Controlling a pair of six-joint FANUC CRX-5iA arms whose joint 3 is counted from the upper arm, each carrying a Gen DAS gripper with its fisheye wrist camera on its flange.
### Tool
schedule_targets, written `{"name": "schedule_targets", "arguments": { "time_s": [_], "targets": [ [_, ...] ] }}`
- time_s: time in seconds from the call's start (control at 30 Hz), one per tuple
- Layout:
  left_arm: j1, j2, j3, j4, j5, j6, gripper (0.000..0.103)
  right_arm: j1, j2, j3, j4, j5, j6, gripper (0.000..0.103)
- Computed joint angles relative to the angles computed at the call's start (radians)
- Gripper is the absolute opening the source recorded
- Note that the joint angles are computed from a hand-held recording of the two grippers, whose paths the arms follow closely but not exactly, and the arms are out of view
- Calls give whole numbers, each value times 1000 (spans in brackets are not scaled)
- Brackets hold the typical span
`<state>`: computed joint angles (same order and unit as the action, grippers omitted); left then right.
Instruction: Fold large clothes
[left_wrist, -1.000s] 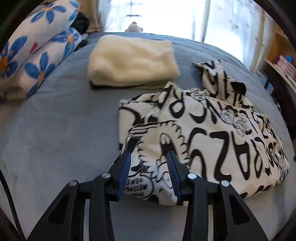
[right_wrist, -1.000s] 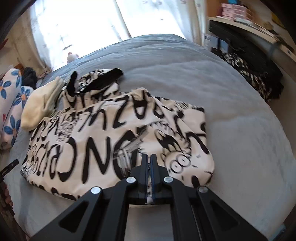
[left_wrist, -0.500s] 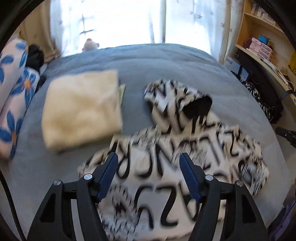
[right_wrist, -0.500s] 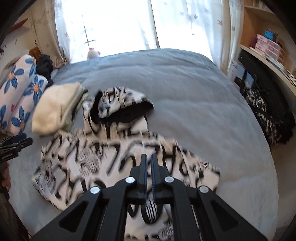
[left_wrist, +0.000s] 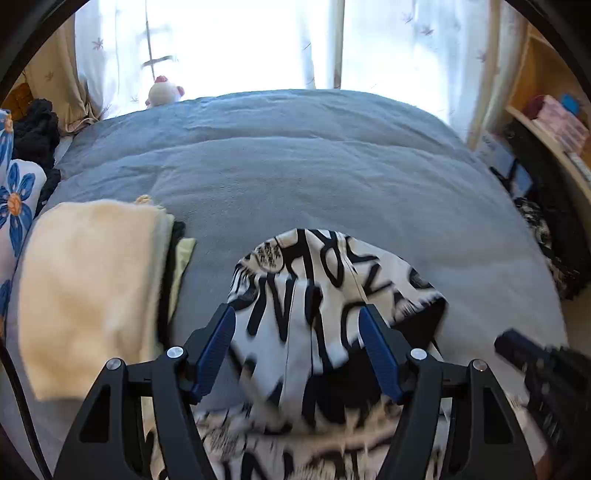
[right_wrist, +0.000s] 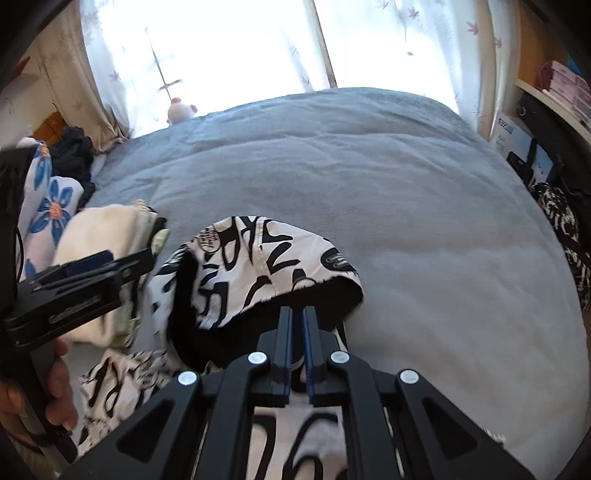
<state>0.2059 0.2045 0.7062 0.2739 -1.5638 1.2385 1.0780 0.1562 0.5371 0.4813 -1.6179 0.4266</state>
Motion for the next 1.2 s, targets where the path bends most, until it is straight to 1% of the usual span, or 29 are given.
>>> {"name": "schedule_targets", "arguments": {
  "time_s": [0.1,0.17,0.23,0.33,0.43,0.5,0.57,0.73,0.77,0.8,0.83,0.9,0.93,0.97,1.07,1.1,1.13,1.17,1.2],
  "targets": [
    [-51,41,4,-55,56,43,68,-53,22,-22,-35,48,26,6],
    [-75,72,13,-85,67,57,68,-85,26,-49,-56,94,26,6],
    [-101,95,18,-131,73,54,68,-116,27,-81,-80,153,23,6],
    [-133,93,-10,-241,103,27,68,-141,51,-88,-103,189,27,6],
    [-118,58,-84,-298,148,-15,68,-150,72,-88,-105,194,53,6],
    [-88,27,-142,-318,178,-50,68,-152,74,-97,-102,190,64,5],
    [-45,3,-189,-308,192,-81,68,-151,57,-133,-101,187,61,5],
    [73,-39,-307,-174,187,-166,69,-157,-5,-248,-148,180,42,5],
    [87,-54,-336,-150,203,-190,69,-157,-18,-273,-161,175,34,5],
    [100,-81,-383,-128,239,-230,69,-154,-33,-298,-164,181,25,5],
    [104,-93,-404,-122,258,-255,69,-152,-41,-309,-163,186,22,5],
    [108,-117,-439,-117,276,-306,69,-157,-55,-309,-179,183,25,5],
    [111,-118,-441,-111,272,-315,69,-161,-60,-305,-189,183,27,5],
    [118,-110,-433,-93,252,-323,70,-166,-69,-304,-195,192,29,5],
    [140,-81,-406,-41,191,-340,74,-183,-112,-318,-193,261,25,6],
    [143,-75,-402,-31,179,-350,75,-195,-121,-317,-199,283,26,12],
    [142,-70,-399,-30,178,-355,78,-206,-123,-310,-202,292,23,27],
    [141,-69,-401,-27,182,-364,81,-215,-120,-305,-197,296,17,38],
    [139,-61,-395,-25,182,-369,82,-226,-113,-300,-184,298,9,56]
  ]
}}
